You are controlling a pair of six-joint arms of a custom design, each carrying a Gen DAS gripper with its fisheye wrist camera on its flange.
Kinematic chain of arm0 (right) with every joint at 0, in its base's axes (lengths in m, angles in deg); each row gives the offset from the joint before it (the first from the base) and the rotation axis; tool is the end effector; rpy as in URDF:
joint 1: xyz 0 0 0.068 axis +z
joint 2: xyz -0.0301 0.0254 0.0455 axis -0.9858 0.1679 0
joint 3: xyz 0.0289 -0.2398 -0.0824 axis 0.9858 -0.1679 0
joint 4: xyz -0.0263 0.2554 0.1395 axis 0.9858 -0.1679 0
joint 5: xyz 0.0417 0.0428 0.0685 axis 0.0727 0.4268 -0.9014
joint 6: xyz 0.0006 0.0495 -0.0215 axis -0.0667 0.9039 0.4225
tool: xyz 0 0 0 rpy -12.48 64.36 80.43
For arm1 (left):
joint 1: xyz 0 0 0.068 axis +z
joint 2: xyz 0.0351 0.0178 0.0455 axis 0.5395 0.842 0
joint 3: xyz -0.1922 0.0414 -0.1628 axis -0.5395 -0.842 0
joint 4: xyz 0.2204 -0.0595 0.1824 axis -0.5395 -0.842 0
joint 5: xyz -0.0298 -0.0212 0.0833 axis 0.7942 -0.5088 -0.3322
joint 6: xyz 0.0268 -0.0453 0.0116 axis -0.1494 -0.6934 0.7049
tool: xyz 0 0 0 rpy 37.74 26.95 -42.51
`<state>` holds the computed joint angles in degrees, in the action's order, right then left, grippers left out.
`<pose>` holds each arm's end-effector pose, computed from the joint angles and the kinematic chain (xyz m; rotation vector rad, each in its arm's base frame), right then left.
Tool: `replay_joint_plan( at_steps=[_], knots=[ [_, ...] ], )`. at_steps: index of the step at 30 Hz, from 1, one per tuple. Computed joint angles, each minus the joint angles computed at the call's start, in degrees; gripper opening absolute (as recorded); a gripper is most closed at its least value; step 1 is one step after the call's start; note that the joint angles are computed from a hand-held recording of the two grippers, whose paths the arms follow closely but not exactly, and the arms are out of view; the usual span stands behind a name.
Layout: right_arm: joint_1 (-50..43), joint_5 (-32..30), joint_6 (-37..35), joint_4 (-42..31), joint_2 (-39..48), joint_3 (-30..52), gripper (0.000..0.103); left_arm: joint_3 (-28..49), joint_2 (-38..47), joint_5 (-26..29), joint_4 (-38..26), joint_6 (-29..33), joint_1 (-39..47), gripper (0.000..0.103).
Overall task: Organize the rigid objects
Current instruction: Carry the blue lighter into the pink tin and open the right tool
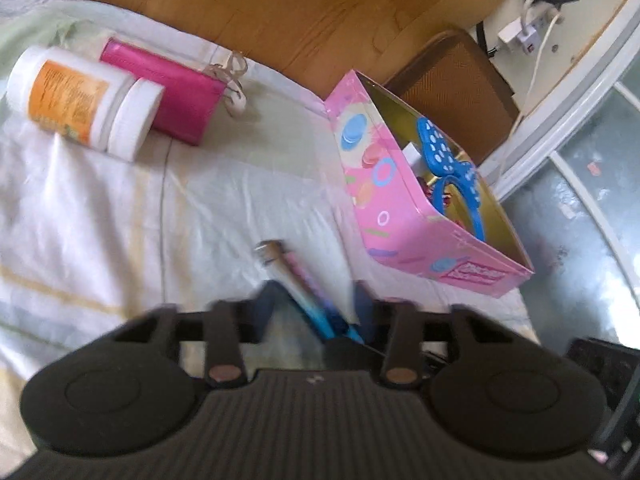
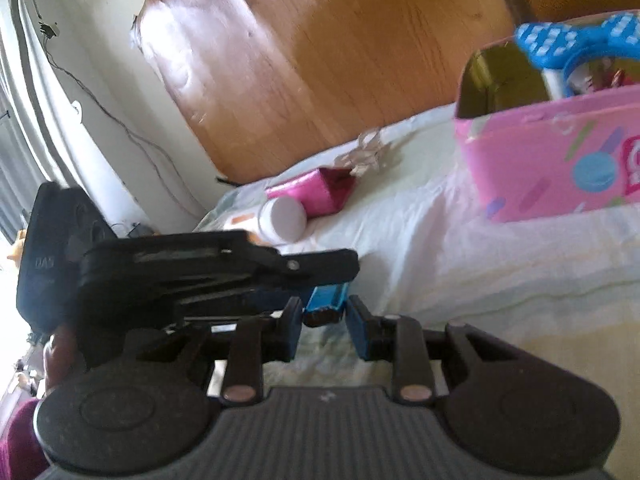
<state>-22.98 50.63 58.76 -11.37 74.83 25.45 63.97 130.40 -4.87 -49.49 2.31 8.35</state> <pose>0.1426 0.1820 0.1597 0.3933 2.0454 0.5301 0.3026 -0.1601 0.1598 0.6285 2.3154 -1.0397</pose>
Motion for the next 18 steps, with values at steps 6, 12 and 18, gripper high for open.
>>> replay_joint_plan(
  at_steps=[6, 12, 18],
  knots=[
    [1.2, 8.2, -4.3, -4.5, -12.1, -3.5, 0.025, 2.5, -3.2, 0.0, 1.4, -0.3, -5.4, 0.022],
    [-1.5, 17.1, -14.2, -11.5, -22.3, -3.8, 0.025, 12.0, 1.3, -3.9, 2.2, 0.2, -13.4, 0.022],
    [-15.0, 9.0, -20.4, -13.4, -26.6, -4.7, 0.025, 21.7, 11.2, -10.3, 2.7, 0.2, -19.2, 0.022]
  ],
)
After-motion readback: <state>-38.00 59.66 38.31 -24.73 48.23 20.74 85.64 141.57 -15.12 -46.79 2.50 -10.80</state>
